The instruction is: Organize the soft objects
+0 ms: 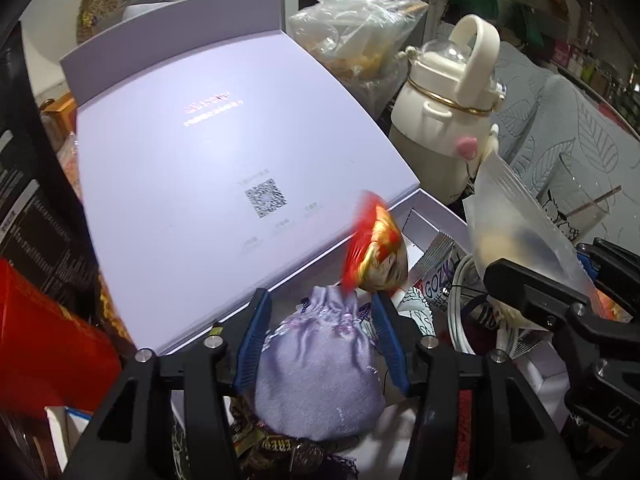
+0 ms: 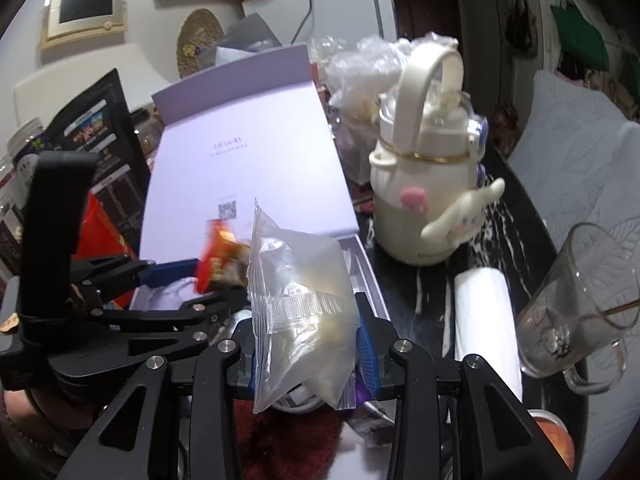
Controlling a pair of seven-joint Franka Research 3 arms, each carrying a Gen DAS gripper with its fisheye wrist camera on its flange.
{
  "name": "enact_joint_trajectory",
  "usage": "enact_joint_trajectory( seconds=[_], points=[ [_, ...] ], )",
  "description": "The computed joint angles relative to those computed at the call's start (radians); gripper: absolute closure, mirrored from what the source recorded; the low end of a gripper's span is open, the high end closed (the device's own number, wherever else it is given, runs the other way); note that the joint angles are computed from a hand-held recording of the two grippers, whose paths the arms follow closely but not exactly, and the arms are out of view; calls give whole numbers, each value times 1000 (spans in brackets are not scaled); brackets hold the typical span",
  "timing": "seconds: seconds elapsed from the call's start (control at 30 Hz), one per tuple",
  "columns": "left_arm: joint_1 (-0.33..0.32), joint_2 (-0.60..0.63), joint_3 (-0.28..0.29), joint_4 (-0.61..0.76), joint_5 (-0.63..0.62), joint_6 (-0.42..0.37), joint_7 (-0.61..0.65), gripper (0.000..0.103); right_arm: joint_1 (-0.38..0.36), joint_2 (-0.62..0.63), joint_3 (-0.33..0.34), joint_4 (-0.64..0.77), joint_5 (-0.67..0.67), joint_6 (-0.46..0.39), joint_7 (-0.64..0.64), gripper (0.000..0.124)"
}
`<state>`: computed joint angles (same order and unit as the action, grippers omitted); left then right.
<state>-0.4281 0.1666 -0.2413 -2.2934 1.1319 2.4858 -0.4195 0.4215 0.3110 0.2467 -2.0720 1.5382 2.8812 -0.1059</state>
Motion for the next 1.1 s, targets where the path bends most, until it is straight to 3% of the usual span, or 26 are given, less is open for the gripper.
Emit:
enact_joint_trajectory(
  seconds=[0.1, 0.2, 0.3, 0.43, 0.9, 1.1],
  points=[
    [-18, -20, -14, -2, -23, -74, -6, 15, -3, -10, -3, -7, -12, -22, 9, 85],
    [-28, -40, -26, -10, -33, -127, -19, 15, -3, -3, -5, -4, -44, -26, 49, 86],
    [-24, -67, -34, -33, -42, -124, -32, 15, -7, 11, -7, 2, -114, -45, 120, 76],
    [-20, -90, -45, -49, -61, -145, -35, 15, -13, 24, 2, 3, -199, -42, 201, 45],
    [-36, -165, -89, -66, -96, -206, -21, 15, -29, -54, 17, -58, -172, -23, 180, 35],
    [-54, -217, -122, -67, -110, -268, -22, 15, 2, -133, 5, -95, -17, 52, 19, 35]
  ],
)
